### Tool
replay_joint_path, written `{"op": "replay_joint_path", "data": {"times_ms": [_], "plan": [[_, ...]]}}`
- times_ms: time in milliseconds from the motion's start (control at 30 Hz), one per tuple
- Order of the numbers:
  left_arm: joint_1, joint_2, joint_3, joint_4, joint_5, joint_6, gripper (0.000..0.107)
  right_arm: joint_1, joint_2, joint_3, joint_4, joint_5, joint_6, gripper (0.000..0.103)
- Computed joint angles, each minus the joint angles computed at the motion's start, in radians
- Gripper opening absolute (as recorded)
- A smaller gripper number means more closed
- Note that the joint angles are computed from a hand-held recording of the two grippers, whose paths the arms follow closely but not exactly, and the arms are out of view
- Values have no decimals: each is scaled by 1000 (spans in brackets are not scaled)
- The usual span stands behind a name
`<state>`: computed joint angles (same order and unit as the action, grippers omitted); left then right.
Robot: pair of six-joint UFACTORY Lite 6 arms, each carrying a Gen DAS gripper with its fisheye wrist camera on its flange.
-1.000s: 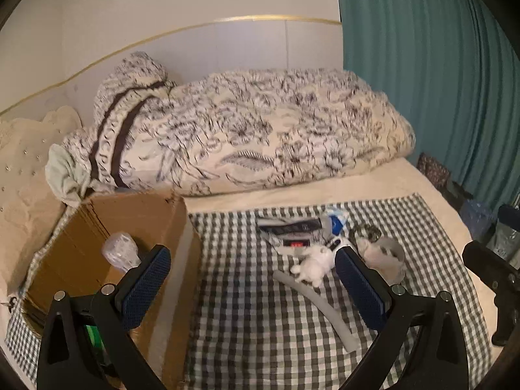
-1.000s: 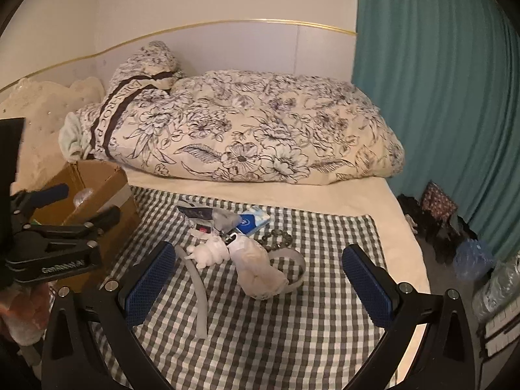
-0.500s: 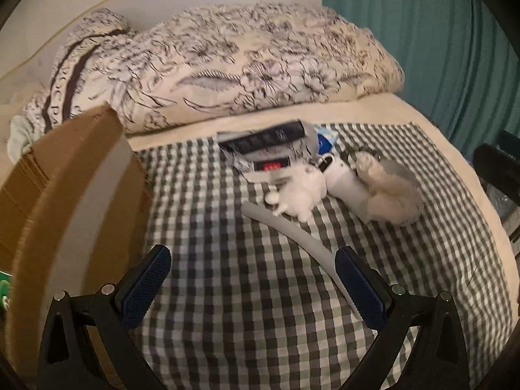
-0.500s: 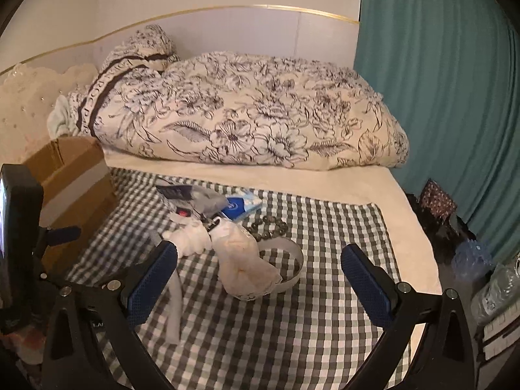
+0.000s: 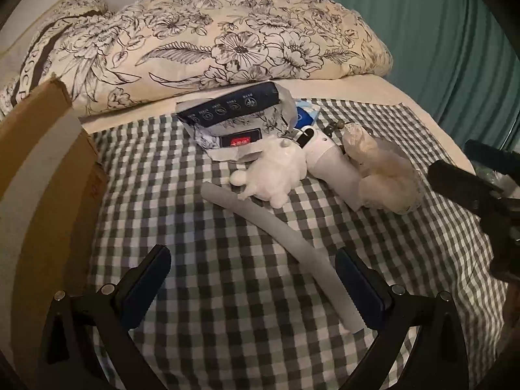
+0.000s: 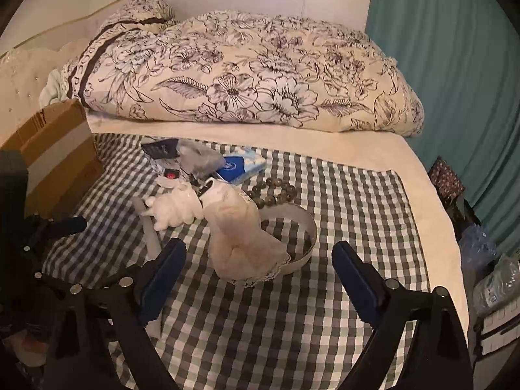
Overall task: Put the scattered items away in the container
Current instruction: 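Move left tool to the white plastic tube while right tool moves to the lace fabric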
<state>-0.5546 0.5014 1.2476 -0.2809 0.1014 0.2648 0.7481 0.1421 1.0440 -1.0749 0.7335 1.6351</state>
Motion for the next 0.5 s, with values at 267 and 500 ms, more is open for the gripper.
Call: {"op": "replay_joint_path", "data": {"times_ms": [267, 500], "plan": [[-31, 87, 66, 149, 0, -159, 103, -55, 60, 14, -5, -68, -12, 82], [-56, 200, 155, 459, 16, -481, 103, -109, 97, 11, -30, -127, 4, 81]]}}
